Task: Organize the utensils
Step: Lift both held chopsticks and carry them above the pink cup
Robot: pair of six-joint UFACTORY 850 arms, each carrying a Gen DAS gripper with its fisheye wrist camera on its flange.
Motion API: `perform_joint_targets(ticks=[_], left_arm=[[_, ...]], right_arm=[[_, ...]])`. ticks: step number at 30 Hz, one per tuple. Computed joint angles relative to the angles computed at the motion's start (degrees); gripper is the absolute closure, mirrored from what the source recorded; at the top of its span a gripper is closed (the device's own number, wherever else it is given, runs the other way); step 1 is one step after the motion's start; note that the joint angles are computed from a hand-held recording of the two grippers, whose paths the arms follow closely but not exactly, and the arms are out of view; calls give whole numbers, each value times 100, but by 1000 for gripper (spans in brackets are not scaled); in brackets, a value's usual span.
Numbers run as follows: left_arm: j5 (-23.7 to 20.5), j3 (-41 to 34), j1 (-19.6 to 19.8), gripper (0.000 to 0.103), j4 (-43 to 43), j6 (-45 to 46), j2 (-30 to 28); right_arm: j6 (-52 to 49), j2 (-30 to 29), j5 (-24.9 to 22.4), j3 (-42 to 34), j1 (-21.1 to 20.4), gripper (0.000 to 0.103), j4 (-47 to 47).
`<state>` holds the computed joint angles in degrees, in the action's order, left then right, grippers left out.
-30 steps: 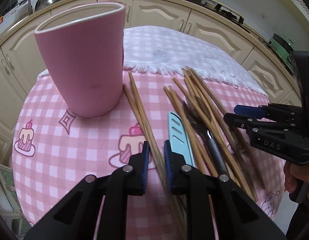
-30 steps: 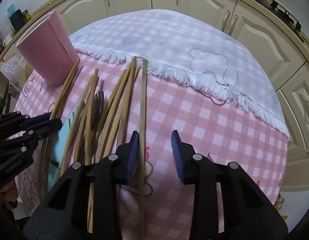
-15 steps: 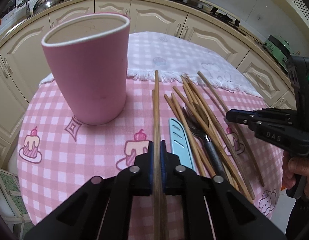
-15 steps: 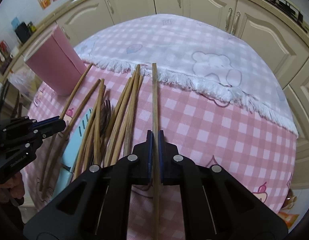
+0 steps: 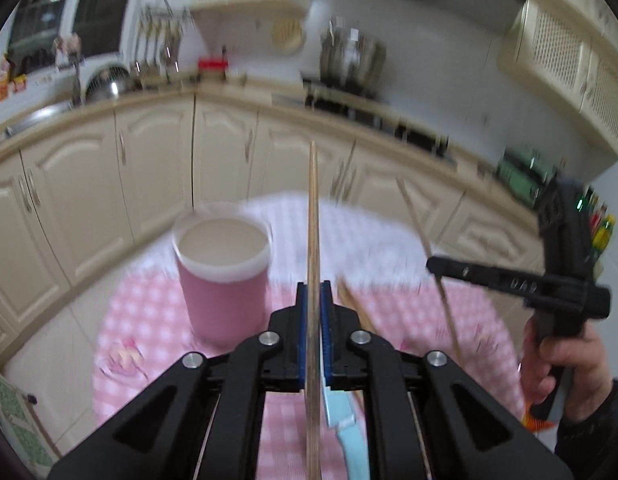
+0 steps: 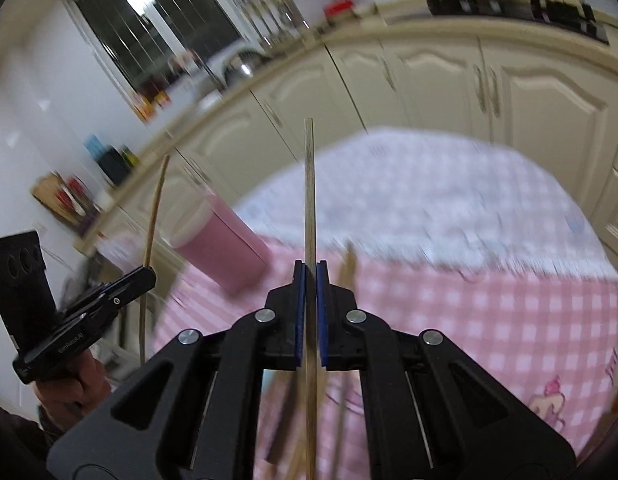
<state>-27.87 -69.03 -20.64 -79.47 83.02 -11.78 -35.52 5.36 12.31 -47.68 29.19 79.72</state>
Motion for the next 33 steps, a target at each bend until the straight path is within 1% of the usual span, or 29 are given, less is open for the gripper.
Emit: perform_joint_targets(ticks=[2,4,7,8,11,13,16,19,20,23,24,27,30,31,33], left_arm=[[-52,4,90,97,-734,636,139],[-42,-59,169,97,-1599,1376,228],[-31,-300,238,97,-2809,2299,158],[-35,-427,265,97,-3060,2461,80],[-3,-908,263,97,-3622,2711,-281],[81,-1259,226,97,-3944,2880,-556],[79,-1614,151,97,-4546,3303,-890],[123,-1744,89,97,-4985,3746,-1057],[108,-1686,76,97,-5122,3906,-1073],[178,-1753,35,97,-5412,4143,-1284],[186,-1731,19,97,-5640,4345,-1342],[259,-1734,-7,97,-5897,4607,-1490],[281,-1708,11,97,-5857,4669,-1590],[285,-1690,15,97,-5824,4663,-1595],[276,-1603,31,97,-5736,4642,-1570]], right_arm=[[929,-20,117,-175,35,97,-1054],[1524,-104,220,-420,48,97,-1784],[1828,-289,436,-877,90,97,-2335],[1892,-401,530,-1057,96,97,-2507],[1789,-900,699,-1780,110,97,-2692],[1244,-1220,918,-2167,155,97,-2371],[1317,-1598,1051,-2536,106,97,-2477],[1230,-1894,1224,-2807,81,97,-2456],[1197,-1979,1271,-2875,80,97,-2441],[1104,-2201,1399,-2981,87,97,-2403],[1102,-2237,1447,-2963,91,97,-2405],[1180,-2398,1414,-2990,43,97,-2414],[1181,-2442,1317,-2922,30,97,-2353],[1335,-2436,1276,-2863,14,97,-2554],[1209,-2425,1032,-2844,-26,96,-2427]])
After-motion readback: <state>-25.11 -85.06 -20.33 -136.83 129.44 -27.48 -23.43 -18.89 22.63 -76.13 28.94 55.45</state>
